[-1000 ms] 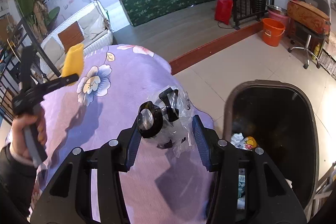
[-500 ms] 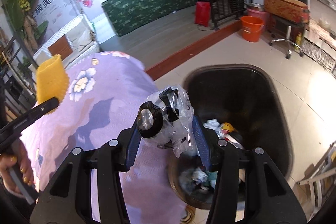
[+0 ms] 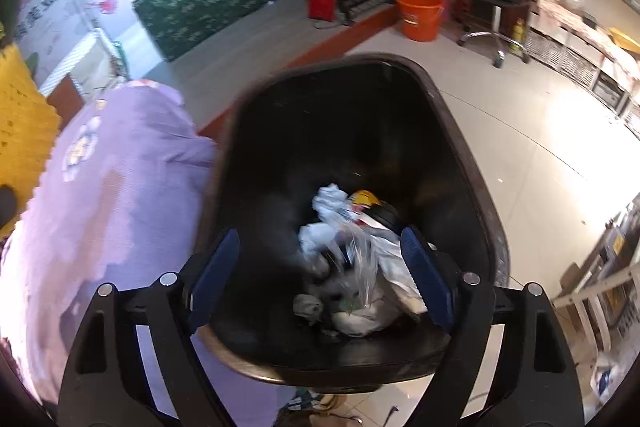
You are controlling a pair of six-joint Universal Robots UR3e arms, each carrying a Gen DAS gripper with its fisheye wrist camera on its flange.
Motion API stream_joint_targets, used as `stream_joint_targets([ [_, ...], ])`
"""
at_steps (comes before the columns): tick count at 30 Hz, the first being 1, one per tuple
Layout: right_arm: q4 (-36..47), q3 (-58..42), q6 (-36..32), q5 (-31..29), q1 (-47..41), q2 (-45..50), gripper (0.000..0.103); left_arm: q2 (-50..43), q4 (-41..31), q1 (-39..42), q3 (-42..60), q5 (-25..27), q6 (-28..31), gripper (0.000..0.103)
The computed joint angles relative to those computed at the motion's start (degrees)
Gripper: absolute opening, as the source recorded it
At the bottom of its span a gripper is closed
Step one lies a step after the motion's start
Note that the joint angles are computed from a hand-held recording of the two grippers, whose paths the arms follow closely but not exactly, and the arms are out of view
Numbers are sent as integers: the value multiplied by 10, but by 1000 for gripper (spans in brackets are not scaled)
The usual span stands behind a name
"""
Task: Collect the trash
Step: 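Carry the clear plastic bag over the bin with the right tool and release it, then carry the yellow foam net over the bin with the left tool and release it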
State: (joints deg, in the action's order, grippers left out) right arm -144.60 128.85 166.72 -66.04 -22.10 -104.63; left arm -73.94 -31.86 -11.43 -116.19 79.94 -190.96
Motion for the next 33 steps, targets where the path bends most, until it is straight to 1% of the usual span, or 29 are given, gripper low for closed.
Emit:
stream_joint_targets([
  [2,3,18,-6,23,-30,-27,82,-30,4,-18,16,2,-2,18],
  [4,19,22,-15,31,-55,-57,82,-60,7,-47,34,13,-12,18],
  [6,32,28,-25,37,-80,-88,82,-93,6,-60,54,7,-13,18],
  [7,48,29,-33,46,-100,-108,82,-114,3,-63,68,-2,-12,18],
  [14,167,35,-106,100,-229,-207,85,-213,-21,-97,142,-13,-6,18],
  [18,219,36,-133,113,-275,-239,85,-254,-41,-116,182,-2,5,19],
  [20,223,34,-145,115,-289,-235,85,-267,-46,-123,194,1,16,20],
  [21,228,35,-149,114,-296,-240,86,-270,-45,-127,196,4,17,25],
  [22,229,35,-150,112,-299,-243,86,-273,-46,-130,198,5,19,28],
  [23,229,38,-151,111,-306,-250,86,-273,-45,-131,196,3,18,35],
  [24,222,41,-145,107,-307,-255,89,-271,-42,-131,193,1,18,46],
  [25,208,49,-137,103,-314,-267,91,-265,-37,-132,185,2,17,52],
  [27,181,59,-117,93,-317,-281,97,-248,-16,-136,163,14,16,74],
  [28,163,65,-101,84,-318,-289,97,-238,-6,-138,152,21,15,78],
  [29,151,66,-89,78,-318,-292,97,-216,3,-137,132,25,16,85],
  [30,148,69,-82,79,-321,-301,97,-215,8,-141,134,31,13,89],
  [32,147,75,-63,84,-324,-325,97,-177,24,-139,98,44,12,95],
  [33,146,78,-54,84,-320,-341,97,-150,32,-139,75,60,10,97],
])
